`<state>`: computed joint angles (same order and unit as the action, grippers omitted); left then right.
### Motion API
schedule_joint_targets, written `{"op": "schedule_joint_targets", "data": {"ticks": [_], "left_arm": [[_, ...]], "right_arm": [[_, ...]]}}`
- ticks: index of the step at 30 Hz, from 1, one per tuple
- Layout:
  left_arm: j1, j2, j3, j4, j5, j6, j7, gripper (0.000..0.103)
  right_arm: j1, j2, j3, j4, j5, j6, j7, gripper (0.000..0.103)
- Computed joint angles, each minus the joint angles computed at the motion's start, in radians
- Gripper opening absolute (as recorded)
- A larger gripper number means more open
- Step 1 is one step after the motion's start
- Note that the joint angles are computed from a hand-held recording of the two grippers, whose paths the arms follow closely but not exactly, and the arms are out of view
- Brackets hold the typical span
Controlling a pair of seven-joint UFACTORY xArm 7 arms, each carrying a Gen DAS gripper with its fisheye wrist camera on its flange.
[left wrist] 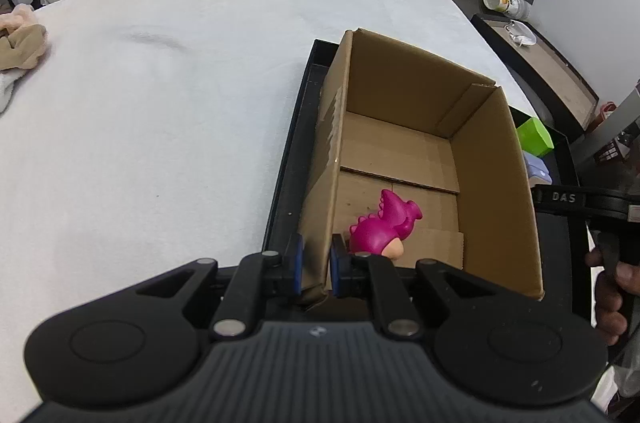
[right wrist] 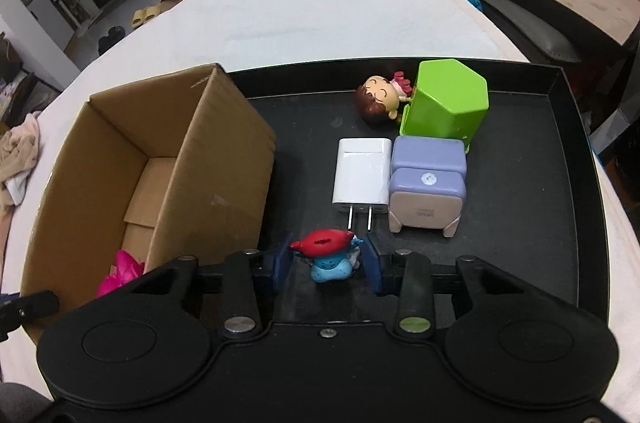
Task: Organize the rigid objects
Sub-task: 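Grasp the blue-and-red figure with the right tool, then carry the blue-and-red figure into the box and release it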
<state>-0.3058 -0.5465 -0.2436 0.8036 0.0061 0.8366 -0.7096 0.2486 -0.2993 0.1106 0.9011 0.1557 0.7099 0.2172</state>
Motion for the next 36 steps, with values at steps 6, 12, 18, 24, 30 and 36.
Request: {"op": "schedule_joint_targets", "data": {"ticks": [6,12,18,24,30,36], "left_arm": [[0.004,0.009,-0.009,0.011,0.015,0.013,-0.014,0.012],[0.006,0.018,-0.018,0.027,0.032,0.035,-0.028,0.012],[0.003,0.031,-0.024,0.041,0.052,0.045,-0.032,0.012],[0.0,0.023,-0.029,0.041,0.067,0.05,-0.034,0.012],[-0.005,0.015,-0.026,0.036,0.067,0.048,-0.027,0.011],[-0.006,0.005,-0.023,0.03,0.062,0.045,-0.018,0.01]], "right_arm": [[0.0,-0.027,0.007,0.012,-0.026,0.011,-0.004,0.037],[-0.004,-0.05,0.01,0.026,-0.043,0.014,0.007,0.037],[-0.003,-0.08,0.009,0.036,-0.042,0.013,0.006,0.037],[0.006,-0.117,0.013,0.043,-0.042,-0.004,0.0,0.037],[0.015,-0.131,0.019,0.054,-0.043,-0.022,-0.009,0.037],[0.035,-0.138,0.026,0.063,-0.034,-0.059,-0.028,0.037]]}}
